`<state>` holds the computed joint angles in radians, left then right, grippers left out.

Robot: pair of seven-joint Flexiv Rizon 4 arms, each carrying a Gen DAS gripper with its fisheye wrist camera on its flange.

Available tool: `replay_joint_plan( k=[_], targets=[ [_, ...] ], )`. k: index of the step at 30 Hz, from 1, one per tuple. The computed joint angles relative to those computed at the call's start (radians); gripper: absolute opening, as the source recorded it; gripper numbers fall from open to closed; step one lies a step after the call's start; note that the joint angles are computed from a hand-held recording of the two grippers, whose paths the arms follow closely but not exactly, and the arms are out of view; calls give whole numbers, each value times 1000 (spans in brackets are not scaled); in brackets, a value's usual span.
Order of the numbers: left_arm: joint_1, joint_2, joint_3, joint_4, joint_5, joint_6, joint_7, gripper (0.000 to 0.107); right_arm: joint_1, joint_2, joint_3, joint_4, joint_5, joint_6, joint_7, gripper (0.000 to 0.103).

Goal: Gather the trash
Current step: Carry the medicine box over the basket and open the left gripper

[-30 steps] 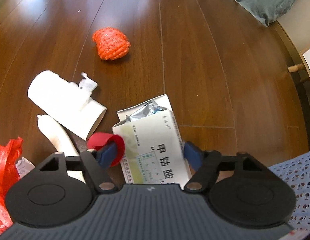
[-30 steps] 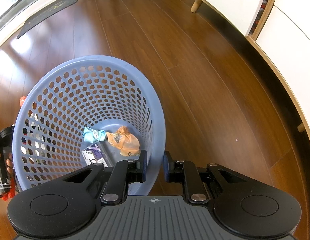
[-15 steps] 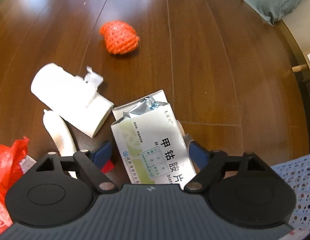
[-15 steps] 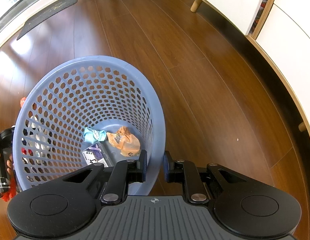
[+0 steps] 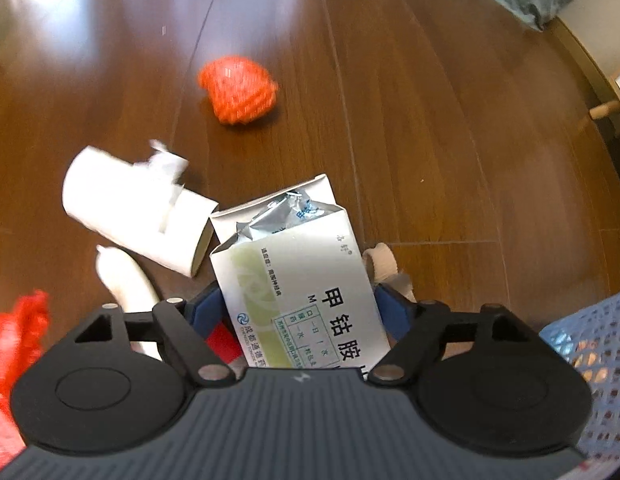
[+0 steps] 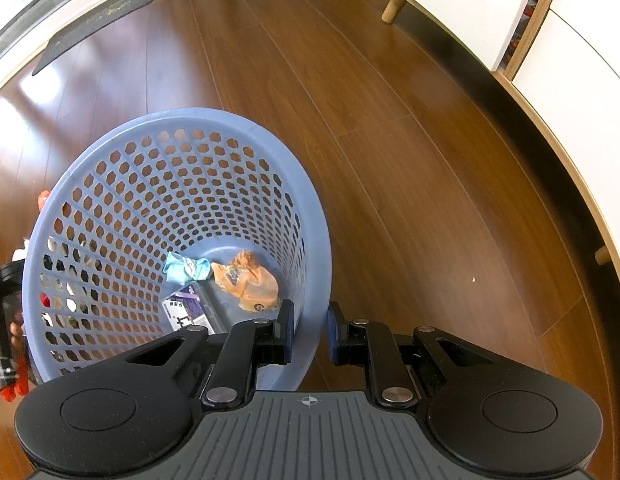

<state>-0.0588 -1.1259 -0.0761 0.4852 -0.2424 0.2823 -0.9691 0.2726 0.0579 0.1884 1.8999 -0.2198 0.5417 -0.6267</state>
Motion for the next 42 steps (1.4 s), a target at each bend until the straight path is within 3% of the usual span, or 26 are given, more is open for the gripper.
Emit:
replay_joint_plan(
  k=[8,14,20,32,42],
  targets=[
    [42,267,-66,423,-52,286,214,70,-3,-1,-1,7,-11,13,1,13],
    [101,427,-112,634,-180,390,379,70,-3,4,1,21,-27,27,4,13],
    [134,546,-115,689,-298,284,437,70,-1,7,3,26,-32,25,8,13],
    [81,686,-100,715,-366,114,599,70,-3,20,3,27,2,31,13,13],
    [-15,736,-79,833,-312,119,714,71,-7,31,1,35,35,51,3,13]
  ],
)
